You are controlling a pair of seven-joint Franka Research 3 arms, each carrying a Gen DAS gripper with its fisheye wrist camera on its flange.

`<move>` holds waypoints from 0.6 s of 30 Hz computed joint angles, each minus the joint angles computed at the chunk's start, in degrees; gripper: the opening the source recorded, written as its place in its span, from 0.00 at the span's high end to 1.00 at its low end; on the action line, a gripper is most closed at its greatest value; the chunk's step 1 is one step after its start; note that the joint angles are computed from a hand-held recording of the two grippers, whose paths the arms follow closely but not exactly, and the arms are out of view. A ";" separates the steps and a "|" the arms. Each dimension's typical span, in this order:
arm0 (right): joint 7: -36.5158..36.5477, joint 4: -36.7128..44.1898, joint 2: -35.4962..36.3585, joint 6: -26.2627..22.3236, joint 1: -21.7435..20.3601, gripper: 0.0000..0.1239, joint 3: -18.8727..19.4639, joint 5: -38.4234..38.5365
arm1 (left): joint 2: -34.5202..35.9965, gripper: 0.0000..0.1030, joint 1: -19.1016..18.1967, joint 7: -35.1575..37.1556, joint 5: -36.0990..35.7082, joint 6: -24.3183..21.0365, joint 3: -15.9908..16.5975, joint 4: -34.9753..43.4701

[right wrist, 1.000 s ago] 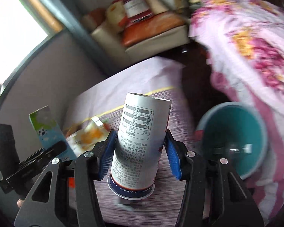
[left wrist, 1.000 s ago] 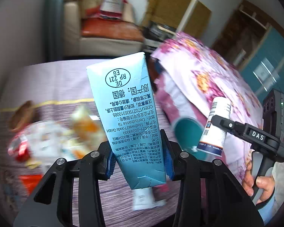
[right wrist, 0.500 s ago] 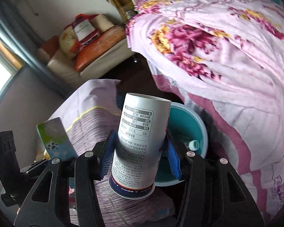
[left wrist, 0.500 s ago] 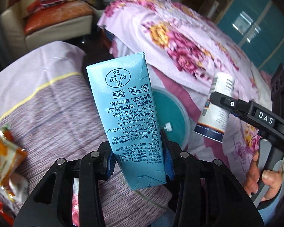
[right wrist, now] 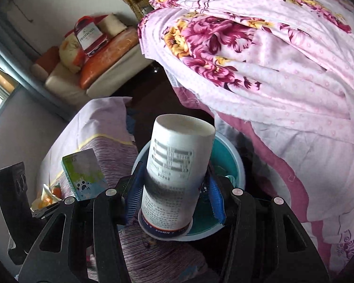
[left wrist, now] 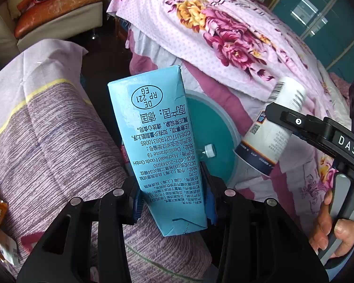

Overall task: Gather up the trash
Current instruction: 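Carry the carton and can over the bin and release both inside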

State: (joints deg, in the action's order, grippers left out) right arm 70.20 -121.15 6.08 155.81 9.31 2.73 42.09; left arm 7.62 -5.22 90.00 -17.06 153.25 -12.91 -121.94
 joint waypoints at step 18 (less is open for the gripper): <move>3.91 2.93 3.50 0.06 0.10 0.62 0.25 -4.57 | 1.92 0.44 1.65 -2.11 1.14 -1.24 -0.34 0.79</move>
State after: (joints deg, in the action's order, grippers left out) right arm 74.12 -118.23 9.57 155.87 9.41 2.98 37.51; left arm 9.54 -3.57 87.89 -15.92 152.01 -13.25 -121.14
